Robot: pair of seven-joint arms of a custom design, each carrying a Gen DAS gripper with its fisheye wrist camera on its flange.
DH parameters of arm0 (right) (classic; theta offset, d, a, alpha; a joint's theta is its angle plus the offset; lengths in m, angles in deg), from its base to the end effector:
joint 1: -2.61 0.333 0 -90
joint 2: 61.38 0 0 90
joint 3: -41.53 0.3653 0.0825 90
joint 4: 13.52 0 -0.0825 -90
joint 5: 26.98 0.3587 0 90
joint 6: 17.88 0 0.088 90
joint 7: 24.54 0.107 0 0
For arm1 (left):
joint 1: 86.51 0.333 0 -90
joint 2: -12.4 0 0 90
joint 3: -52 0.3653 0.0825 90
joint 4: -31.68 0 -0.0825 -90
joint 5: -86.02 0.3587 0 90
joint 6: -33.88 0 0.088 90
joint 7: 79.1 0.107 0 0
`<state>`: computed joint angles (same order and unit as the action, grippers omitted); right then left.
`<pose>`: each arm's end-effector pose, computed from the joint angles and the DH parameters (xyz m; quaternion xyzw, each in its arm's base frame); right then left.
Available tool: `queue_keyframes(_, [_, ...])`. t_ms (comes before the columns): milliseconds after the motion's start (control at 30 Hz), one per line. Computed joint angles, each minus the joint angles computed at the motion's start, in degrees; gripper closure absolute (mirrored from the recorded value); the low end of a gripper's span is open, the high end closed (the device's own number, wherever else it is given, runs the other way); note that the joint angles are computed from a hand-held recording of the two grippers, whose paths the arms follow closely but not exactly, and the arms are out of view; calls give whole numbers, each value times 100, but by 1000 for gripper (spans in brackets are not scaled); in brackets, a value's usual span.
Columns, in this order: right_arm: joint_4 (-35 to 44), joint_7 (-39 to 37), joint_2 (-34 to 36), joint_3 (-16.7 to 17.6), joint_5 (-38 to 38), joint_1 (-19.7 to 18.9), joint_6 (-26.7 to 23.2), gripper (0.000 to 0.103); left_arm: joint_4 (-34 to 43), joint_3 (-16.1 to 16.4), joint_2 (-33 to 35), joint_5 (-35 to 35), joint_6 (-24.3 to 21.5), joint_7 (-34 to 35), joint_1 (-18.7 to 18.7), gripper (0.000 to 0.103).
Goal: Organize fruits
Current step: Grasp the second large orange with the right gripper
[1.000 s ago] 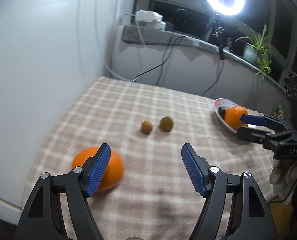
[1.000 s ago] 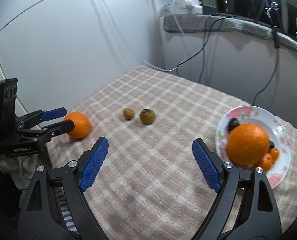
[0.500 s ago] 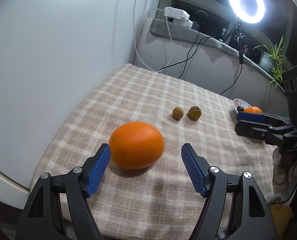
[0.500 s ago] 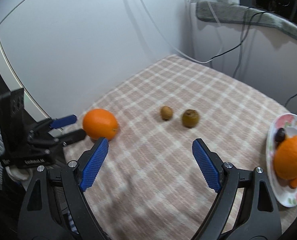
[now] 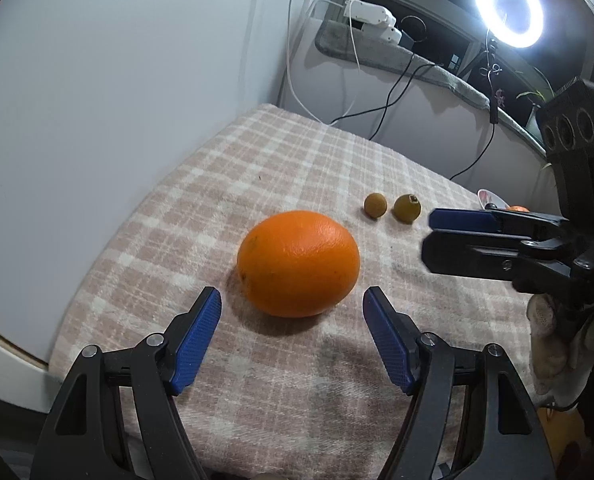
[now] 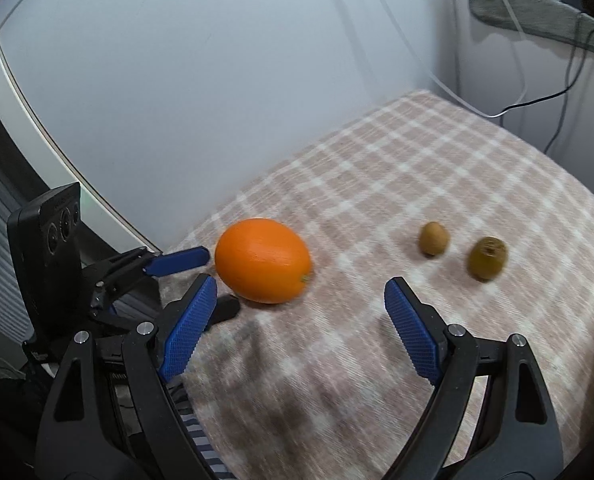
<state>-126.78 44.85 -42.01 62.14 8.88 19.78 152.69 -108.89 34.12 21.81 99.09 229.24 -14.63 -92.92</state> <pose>0.5472 0.3419 0.4356 -0.7696 0.5253 -0.0207 0.3624 0.4721 -0.2351 0.4019 -0.5834 0.7126 -0.3683 0.1270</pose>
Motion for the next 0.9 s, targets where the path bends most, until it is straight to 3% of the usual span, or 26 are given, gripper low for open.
queue_keyframes(233, [495, -69, 416, 91, 10, -28, -362, 15, 136, -611, 228, 671, 4, -504, 750, 29])
queue_keyframes(567, [1012, -75, 854, 99, -5, 22, -693, 15, 342, -995, 537, 1060, -34, -775, 1209, 29])
queue_keyframes(667, [1114, -81, 932, 93, -6, 36, -770, 22, 372, -1092, 580, 1120, -24, -810, 1317, 29])
queue_keyframes(833, [1229, -58, 1013, 44, -49, 118, -847, 23, 432, -1097, 628, 1153, -28, -776, 1314, 29])
queue_keyframes(900, [1234, -38, 1028, 17, -84, 145, -816, 28, 441, -1101, 651, 1155, -14, -760, 1321, 29])
